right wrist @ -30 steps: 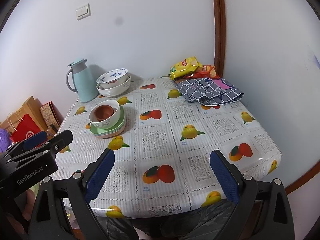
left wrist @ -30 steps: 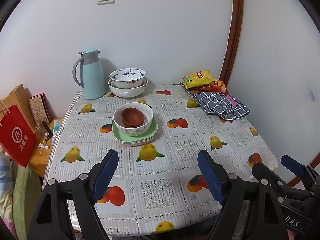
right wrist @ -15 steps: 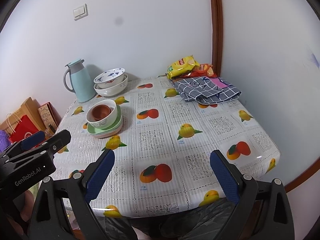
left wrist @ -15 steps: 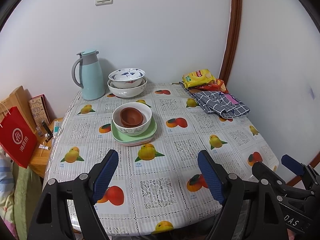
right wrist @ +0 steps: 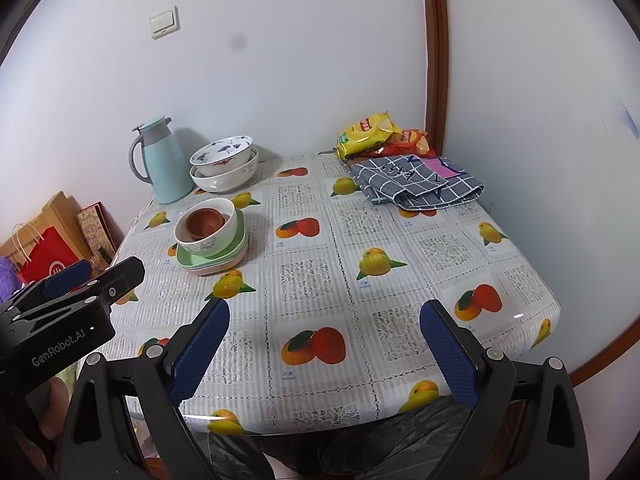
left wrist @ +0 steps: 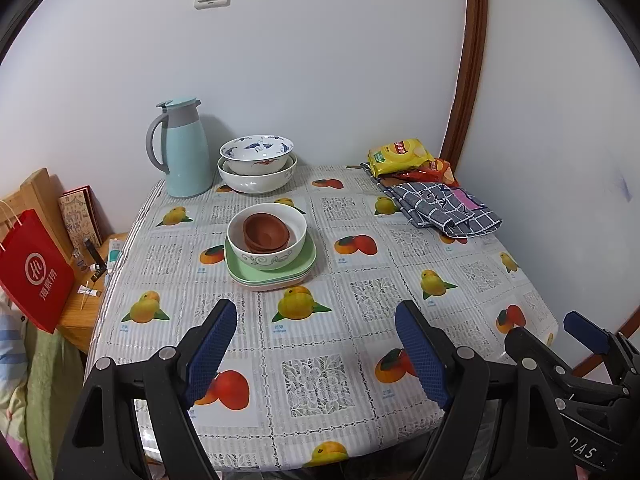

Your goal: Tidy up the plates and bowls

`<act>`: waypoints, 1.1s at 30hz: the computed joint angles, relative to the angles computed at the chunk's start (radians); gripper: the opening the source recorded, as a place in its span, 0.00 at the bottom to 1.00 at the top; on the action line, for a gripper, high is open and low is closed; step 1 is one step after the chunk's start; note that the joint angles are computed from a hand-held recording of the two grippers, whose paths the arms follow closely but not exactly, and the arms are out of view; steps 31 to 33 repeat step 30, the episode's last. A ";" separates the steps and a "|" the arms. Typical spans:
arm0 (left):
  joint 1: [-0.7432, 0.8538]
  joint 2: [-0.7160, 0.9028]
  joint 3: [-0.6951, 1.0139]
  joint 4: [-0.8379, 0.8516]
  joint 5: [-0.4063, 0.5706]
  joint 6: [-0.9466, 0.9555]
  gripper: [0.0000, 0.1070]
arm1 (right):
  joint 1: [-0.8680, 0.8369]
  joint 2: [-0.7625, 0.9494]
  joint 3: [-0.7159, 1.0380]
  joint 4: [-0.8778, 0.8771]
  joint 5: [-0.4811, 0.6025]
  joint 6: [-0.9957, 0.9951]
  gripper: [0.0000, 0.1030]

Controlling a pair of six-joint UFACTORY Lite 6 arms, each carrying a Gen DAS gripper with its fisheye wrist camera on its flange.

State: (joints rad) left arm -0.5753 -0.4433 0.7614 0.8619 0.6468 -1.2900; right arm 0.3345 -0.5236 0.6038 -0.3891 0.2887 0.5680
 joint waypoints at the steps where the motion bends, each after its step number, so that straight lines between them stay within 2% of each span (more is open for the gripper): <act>1: -0.002 0.001 0.000 0.003 0.000 -0.003 0.75 | 0.000 -0.001 -0.001 0.000 0.000 -0.001 0.92; 33: -0.003 -0.002 -0.005 0.041 0.003 -0.031 0.75 | 0.031 -0.023 -0.007 -0.067 0.006 0.066 0.92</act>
